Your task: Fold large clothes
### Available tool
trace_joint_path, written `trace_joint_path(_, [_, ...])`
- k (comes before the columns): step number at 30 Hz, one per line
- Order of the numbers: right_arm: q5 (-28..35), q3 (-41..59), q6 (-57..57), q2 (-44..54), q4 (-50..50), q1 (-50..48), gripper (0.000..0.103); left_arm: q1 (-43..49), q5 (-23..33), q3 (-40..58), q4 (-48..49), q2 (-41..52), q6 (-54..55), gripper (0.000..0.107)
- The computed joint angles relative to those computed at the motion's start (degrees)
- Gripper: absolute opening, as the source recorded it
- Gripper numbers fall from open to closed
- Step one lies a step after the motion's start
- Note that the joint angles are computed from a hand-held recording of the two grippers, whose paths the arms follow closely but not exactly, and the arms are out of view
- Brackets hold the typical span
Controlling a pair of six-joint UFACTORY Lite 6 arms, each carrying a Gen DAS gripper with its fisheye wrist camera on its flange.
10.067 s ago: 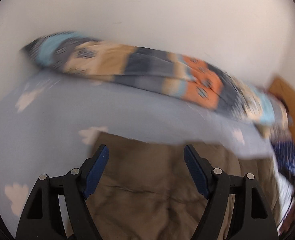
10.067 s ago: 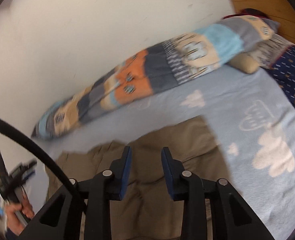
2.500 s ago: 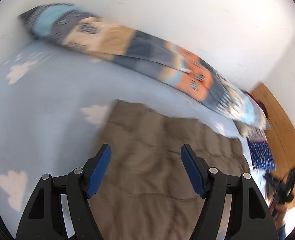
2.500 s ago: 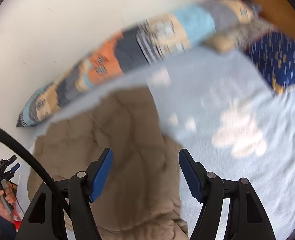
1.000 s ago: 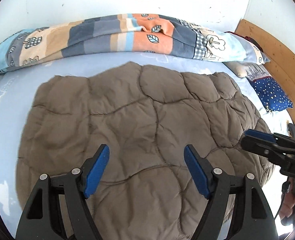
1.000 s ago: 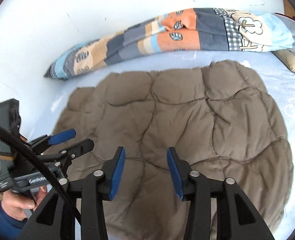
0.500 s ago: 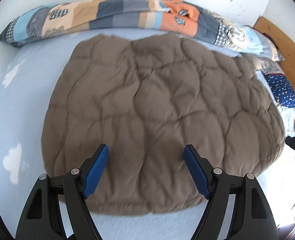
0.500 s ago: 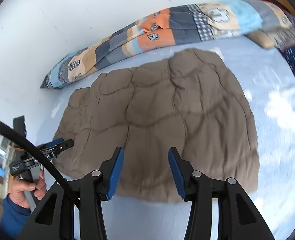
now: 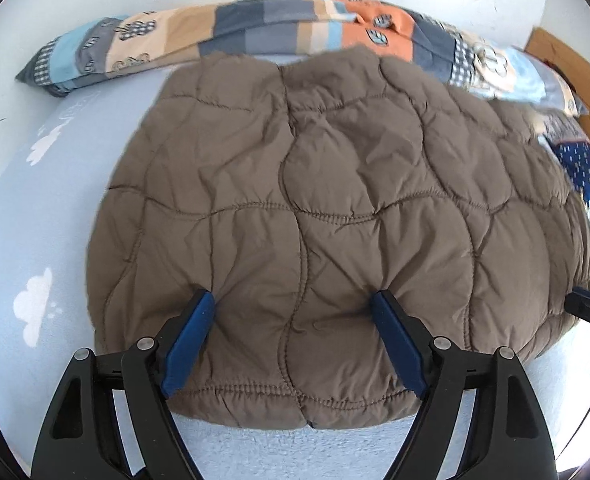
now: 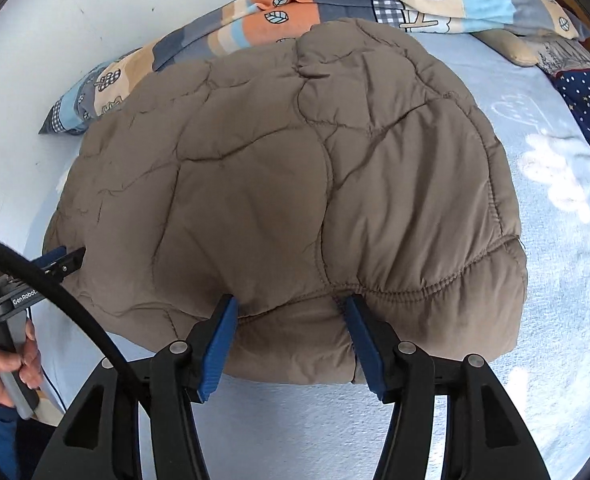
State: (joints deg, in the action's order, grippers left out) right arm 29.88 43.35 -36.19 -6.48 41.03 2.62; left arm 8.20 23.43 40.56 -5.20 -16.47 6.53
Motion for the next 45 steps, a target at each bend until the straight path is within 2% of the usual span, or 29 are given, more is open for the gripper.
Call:
trace_joint_path(7, [8.66,-4.02,-4.83,-10.21,6.20,-8.45,0.061,-1.16,1.84,-4.52,6.97,-10.95,-4.29,0.081])
trace_joint_path(14, [19.02,-8.19,-10.66,-18.28,9.98,-21.99,0.064,4.36,3.77,-5.76,-0.06,-14.92,6.03,0.081])
trace_joint_path(19, [24.05,-8.09,-15.08,-16.92,11.98,-32.26,0.070,11.53,5.02,-4.76,-9.84,-13.04,17.91,0.081])
trace_joint_path(21, [26.59,-7.30,-18.32,-14.56,12.79,-38.13,0.076,16.16,7.06,-2.41,-16.05,-10.06,25.31,0.081])
trace_joint_path(24, [28.24,-5.93,-21.05,-10.70,15.08,-43.07,0.087,26.11,13.13,3.30,-27.45,-3.33,37.47,0.081])
trace_joint_path(26, [29.90,-5.26,-23.95,-7.38,17.20,-46.79,0.093,32.12,17.71,8.60,-31.68,3.05,41.17,0.081])
trace_joint_path(29, [31.93,-3.06,-25.99,0.44,18.89,-50.05,0.094,39.75,24.45,19.24,-34.73,16.06,41.74,0.082])
trace_joint_path(33, [33.92,0.56,-27.61,9.18,21.55,-50.20,0.095,43.80,31.96,31.40,-35.16,31.88,38.97,0.084])
trace_joint_path(35, [32.76,2.48,-28.26,12.51,22.67,-48.52,0.096,45.19,34.76,35.57,-36.28,38.15,38.26,0.084])
trace_joint_path(41, [30.04,9.40,-30.32,24.25,23.79,-43.18,0.097,46.93,45.02,46.80,-40.65,52.53,39.85,0.087])
trace_joint_path(45, [31.97,15.28,-33.78,32.95,25.86,-41.21,0.101,47.05,51.35,55.50,-43.64,62.09,40.95,0.089])
